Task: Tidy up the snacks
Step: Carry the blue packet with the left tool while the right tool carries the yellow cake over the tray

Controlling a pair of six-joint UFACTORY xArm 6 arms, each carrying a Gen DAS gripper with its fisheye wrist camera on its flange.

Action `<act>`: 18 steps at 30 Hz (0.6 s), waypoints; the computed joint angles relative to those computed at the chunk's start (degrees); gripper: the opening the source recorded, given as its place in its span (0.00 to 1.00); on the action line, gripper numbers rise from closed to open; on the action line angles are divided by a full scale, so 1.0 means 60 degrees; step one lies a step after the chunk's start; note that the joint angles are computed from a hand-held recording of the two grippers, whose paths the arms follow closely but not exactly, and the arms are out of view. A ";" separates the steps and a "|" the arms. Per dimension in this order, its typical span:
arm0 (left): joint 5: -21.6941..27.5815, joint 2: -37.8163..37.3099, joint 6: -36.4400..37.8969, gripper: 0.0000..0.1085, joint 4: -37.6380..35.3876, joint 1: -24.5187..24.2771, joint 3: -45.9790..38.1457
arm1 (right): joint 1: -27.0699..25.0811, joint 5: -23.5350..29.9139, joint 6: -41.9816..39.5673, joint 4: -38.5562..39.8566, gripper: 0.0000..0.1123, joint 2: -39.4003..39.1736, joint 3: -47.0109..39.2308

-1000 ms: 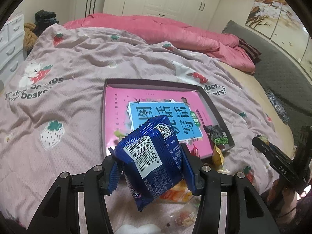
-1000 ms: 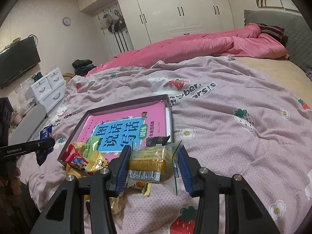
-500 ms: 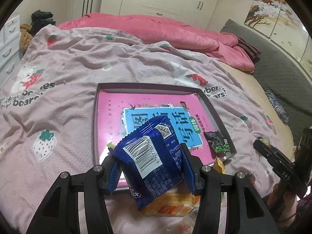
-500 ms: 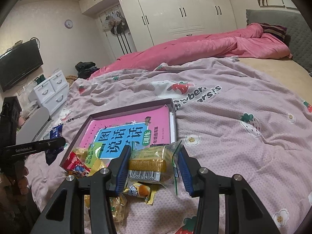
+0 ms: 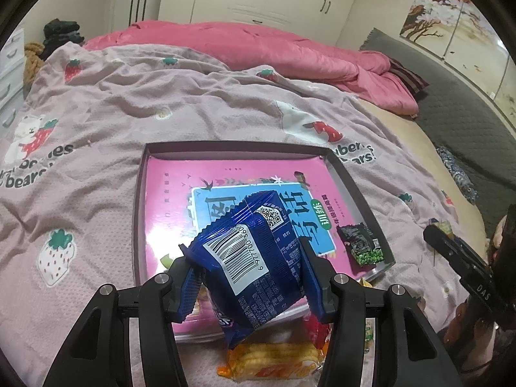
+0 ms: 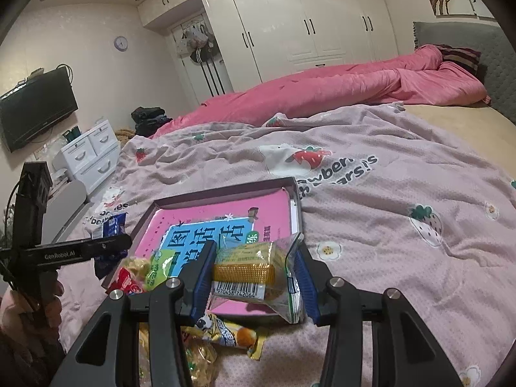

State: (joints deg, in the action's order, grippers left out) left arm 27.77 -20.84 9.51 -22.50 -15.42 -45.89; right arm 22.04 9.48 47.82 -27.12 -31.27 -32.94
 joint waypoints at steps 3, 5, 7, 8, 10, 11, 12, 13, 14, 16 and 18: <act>0.0016 0.0159 0.0104 0.51 -0.0063 0.0019 -0.0080 | -0.0032 -0.0110 -0.0010 -0.0069 0.42 0.0208 -0.0149; 0.0004 0.0228 0.0178 0.51 -0.0124 0.0029 -0.0105 | -0.0034 -0.0231 -0.0065 -0.0081 0.42 0.0336 -0.0229; -0.0002 0.0302 0.0219 0.51 -0.0148 0.0035 -0.0140 | -0.0025 -0.0309 -0.0197 -0.0089 0.42 0.0487 -0.0329; 0.0014 0.0330 0.0261 0.51 -0.0219 0.0041 -0.0159 | -0.0007 -0.0312 -0.0223 -0.0110 0.42 0.0557 -0.0382; -0.0021 0.0415 0.0310 0.51 -0.0284 0.0030 -0.0207 | 0.0015 -0.0363 -0.0445 0.0070 0.42 0.0752 -0.0487; -0.0040 0.0457 0.0359 0.51 -0.0308 0.0017 -0.0225 | 0.0028 -0.0353 -0.0446 0.0053 0.42 0.0798 -0.0516; -0.0059 0.0515 0.0388 0.51 -0.0308 0.0003 -0.0246 | 0.0032 -0.0334 -0.0471 0.0046 0.42 0.0883 -0.0574; -0.0070 0.0579 0.0386 0.51 -0.0299 -0.0015 -0.0275 | 0.0049 -0.0333 -0.0591 0.0137 0.42 0.0962 -0.0614; -0.0067 0.0647 0.0420 0.51 -0.0346 -0.0031 -0.0304 | 0.0050 -0.0319 -0.0584 0.0101 0.42 0.1013 -0.0638; -0.0057 0.0760 0.0425 0.51 -0.0360 -0.0095 -0.0346 | 0.0070 -0.0234 -0.0631 0.0072 0.42 0.1141 -0.0721; -0.0081 0.0846 0.0491 0.51 -0.0357 -0.0144 -0.0359 | 0.0100 -0.0093 -0.0616 -0.0004 0.42 0.1281 -0.0815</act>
